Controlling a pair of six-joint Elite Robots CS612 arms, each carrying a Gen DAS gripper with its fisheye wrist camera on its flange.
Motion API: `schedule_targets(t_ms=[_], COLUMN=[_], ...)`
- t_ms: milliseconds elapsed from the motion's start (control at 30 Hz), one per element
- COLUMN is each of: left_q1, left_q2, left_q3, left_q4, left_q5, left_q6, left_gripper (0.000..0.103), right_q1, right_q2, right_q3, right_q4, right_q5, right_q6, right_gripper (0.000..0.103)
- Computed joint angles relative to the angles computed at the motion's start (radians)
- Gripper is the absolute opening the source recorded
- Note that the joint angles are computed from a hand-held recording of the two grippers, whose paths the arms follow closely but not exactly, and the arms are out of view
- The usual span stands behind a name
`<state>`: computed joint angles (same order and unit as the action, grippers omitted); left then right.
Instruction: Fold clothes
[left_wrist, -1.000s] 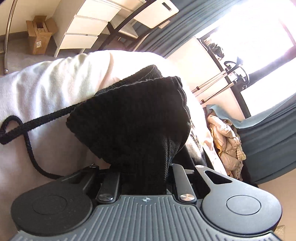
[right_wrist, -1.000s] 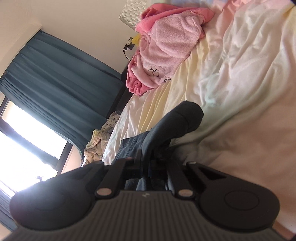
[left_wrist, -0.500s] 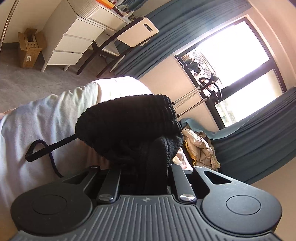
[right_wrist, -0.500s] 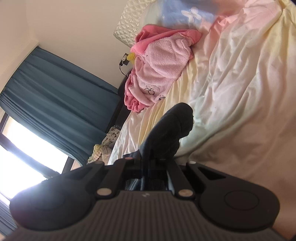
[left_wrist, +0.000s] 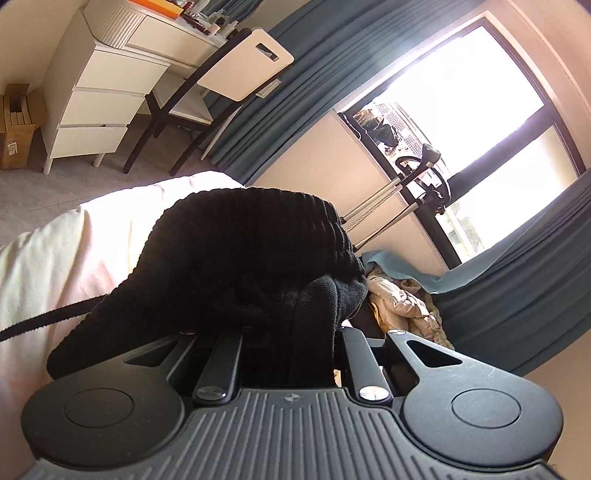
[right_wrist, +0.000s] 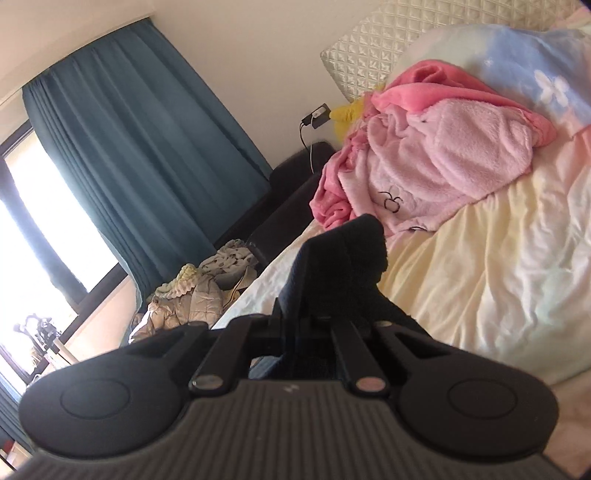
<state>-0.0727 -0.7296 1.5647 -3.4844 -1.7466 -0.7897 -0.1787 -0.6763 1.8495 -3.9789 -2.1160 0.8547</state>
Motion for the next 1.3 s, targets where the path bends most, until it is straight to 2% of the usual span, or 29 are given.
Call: schedule_targets(t_ms=[67, 267, 400, 433, 467, 500, 533, 567, 600, 633, 667, 700, 767, 867, 1000, 1133, 1200, 1300], left_q1=[-0.012, -0.035, -0.040, -0.040, -0.039, -0.038, -0.036, -0.032, -0.028, -0.025, -0.024, -0.022, -0.019, -0.019, -0.011, -0.003, -0.002, -0.004], left_q2=[0.053, 0.207, 0.247, 0.249, 0.248, 0.247, 0.244, 0.238, 0.232, 0.224, 0.214, 0.203, 0.177, 0.130, 0.080, 0.056, 0.066, 0.094], left_q3=[-0.087, -0.345, -0.432, -0.438, -0.441, -0.443, -0.437, -0.423, -0.409, -0.392, -0.370, -0.347, -0.288, -0.180, -0.038, 0.055, 0.062, 0.045], left_q4=[0.063, 0.310, 0.443, 0.461, 0.473, 0.481, 0.475, 0.453, 0.431, 0.406, 0.376, 0.343, 0.263, 0.149, 0.037, 0.029, 0.040, 0.052], left_q5=[0.019, 0.049, 0.058, 0.058, 0.057, 0.051, 0.036, 0.014, -0.008, -0.026, -0.040, -0.055, -0.077, -0.096, -0.135, -0.134, -0.143, -0.161], left_q6=[0.032, 0.121, 0.153, 0.151, 0.157, 0.169, 0.176, 0.175, 0.173, 0.172, 0.173, 0.174, 0.177, 0.188, 0.130, 0.060, 0.031, -0.031], left_gripper=[0.016, 0.018, 0.022, 0.024, 0.025, 0.030, 0.039, 0.046, 0.060, 0.066, 0.069, 0.074, 0.080, 0.087, 0.090, 0.091, 0.091, 0.091], right_q1=[-0.013, -0.042, -0.064, -0.065, -0.071, -0.077, -0.084, -0.091, -0.100, -0.111, -0.118, -0.117, -0.119, -0.124, -0.131, -0.165, -0.181, -0.190], right_q2=[0.027, 0.143, 0.181, 0.186, 0.188, 0.190, 0.184, 0.179, 0.169, 0.158, 0.147, 0.135, 0.110, 0.080, 0.066, 0.077, 0.098, 0.131], right_q3=[-0.086, -0.359, -0.429, -0.436, -0.432, -0.428, -0.410, -0.392, -0.368, -0.338, -0.308, -0.280, -0.218, -0.121, 0.011, 0.085, 0.085, 0.061], right_q4=[0.079, 0.409, 0.526, 0.545, 0.528, 0.512, 0.486, 0.461, 0.434, 0.395, 0.354, 0.322, 0.260, 0.163, 0.037, 0.010, -0.021, -0.097], right_q5=[0.030, 0.103, 0.186, 0.187, 0.209, 0.232, 0.261, 0.291, 0.328, 0.380, 0.411, 0.408, 0.414, 0.431, 0.428, 0.502, 0.575, 0.628], right_q6=[-0.042, -0.164, -0.195, -0.211, -0.223, -0.235, -0.243, -0.250, -0.248, -0.236, -0.223, -0.213, -0.187, -0.137, 0.001, 0.185, 0.199, 0.210], right_gripper=[0.005, 0.005, 0.008, 0.008, 0.015, 0.026, 0.032, 0.042, 0.046, 0.047, 0.053, 0.060, 0.068, 0.072, 0.078, 0.078, 0.078, 0.078])
